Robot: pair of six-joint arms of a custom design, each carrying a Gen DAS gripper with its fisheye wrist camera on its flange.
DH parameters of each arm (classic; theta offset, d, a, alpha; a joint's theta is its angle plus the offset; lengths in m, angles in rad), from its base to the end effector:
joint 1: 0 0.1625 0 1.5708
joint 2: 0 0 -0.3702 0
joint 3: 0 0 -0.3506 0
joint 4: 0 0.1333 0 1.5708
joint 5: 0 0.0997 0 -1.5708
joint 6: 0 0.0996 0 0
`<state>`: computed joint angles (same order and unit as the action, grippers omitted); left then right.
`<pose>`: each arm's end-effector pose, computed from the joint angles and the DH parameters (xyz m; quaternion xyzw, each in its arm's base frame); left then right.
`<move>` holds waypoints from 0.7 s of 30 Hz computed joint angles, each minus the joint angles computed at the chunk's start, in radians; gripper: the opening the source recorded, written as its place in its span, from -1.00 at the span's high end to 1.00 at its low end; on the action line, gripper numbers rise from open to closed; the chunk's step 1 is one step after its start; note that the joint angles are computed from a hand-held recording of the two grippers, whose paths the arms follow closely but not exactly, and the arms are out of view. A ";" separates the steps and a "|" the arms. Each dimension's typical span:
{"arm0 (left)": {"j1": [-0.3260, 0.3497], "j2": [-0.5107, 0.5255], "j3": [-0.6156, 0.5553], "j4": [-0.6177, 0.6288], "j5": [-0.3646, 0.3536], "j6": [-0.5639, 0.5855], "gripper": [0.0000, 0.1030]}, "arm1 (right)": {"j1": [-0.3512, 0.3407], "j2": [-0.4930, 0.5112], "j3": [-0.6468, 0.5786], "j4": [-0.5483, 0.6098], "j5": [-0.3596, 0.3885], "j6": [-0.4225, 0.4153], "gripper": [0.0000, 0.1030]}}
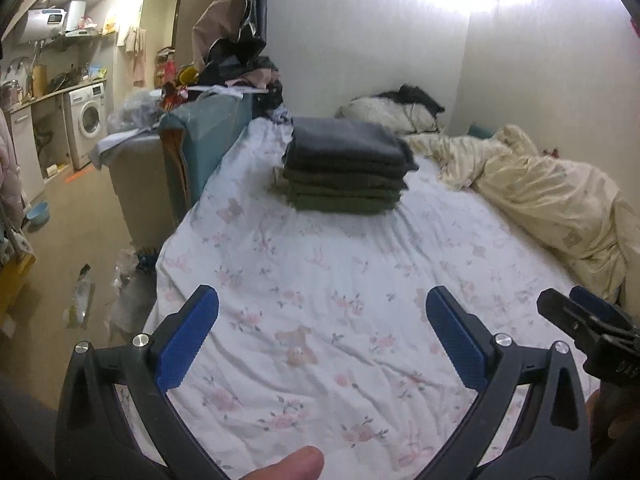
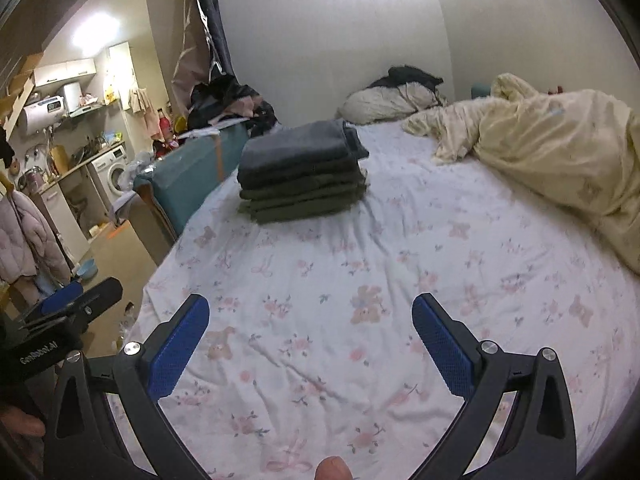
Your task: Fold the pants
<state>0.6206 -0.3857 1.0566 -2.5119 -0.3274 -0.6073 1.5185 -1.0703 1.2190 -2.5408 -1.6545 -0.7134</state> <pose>-0.4552 -0.6052 0.0796 0.0601 0.8071 -0.4833 0.3339 0.0900 -0.6706 0.4407 0.2815 -0.8719 0.3556 0.1846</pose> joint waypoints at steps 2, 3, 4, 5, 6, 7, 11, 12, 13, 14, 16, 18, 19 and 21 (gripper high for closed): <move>0.007 0.012 -0.028 0.103 0.000 -0.048 -0.99 | -0.001 0.007 -0.002 0.002 -0.003 -0.012 -1.00; 0.008 0.018 -0.031 0.103 -0.001 -0.040 -0.99 | -0.001 0.013 -0.004 -0.003 -0.005 -0.023 -1.00; 0.008 0.026 -0.037 0.096 -0.002 -0.026 -0.99 | 0.001 0.021 -0.004 -0.018 -0.014 -0.032 -1.00; 0.009 0.036 -0.047 0.077 -0.008 -0.002 -0.99 | 0.003 0.025 -0.001 -0.028 -0.020 -0.035 -1.00; 0.010 0.045 -0.057 0.065 -0.012 0.015 -0.99 | 0.004 0.035 -0.007 -0.031 -0.026 -0.034 -1.00; 0.011 0.046 -0.059 0.065 -0.013 0.019 -0.99 | 0.005 0.042 -0.015 -0.028 -0.032 -0.031 -1.00; 0.011 0.058 -0.084 0.076 0.009 0.028 -0.99 | 0.006 0.059 -0.030 -0.027 -0.042 -0.031 -1.00; 0.011 0.058 -0.084 0.065 0.006 0.032 -0.99 | 0.006 0.061 -0.032 -0.029 -0.047 -0.036 -1.00; 0.011 0.056 -0.082 0.058 0.005 0.034 -0.99 | 0.005 0.063 -0.034 -0.030 -0.049 -0.035 -1.00; 0.011 0.056 -0.082 0.059 0.006 0.032 -0.99 | 0.004 0.063 -0.036 -0.027 -0.050 -0.028 -1.00; 0.011 0.056 -0.084 0.070 0.002 0.028 -0.99 | 0.002 0.065 -0.041 -0.015 -0.057 -0.020 -1.00; 0.011 0.052 -0.078 0.065 -0.002 0.033 -0.99 | 0.003 0.067 -0.044 -0.012 -0.063 -0.018 -1.00; 0.010 0.050 -0.074 0.055 -0.001 0.042 -0.99 | 0.004 0.068 -0.044 -0.013 -0.066 -0.017 -1.00; 0.009 0.048 -0.070 0.047 -0.001 0.050 -0.99 | 0.003 0.066 -0.042 -0.018 -0.060 -0.019 -1.00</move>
<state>0.6301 -0.3373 0.9870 -2.4650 -0.3281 -0.5577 1.5213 -1.0040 1.1768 -2.5583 -1.7143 -0.7320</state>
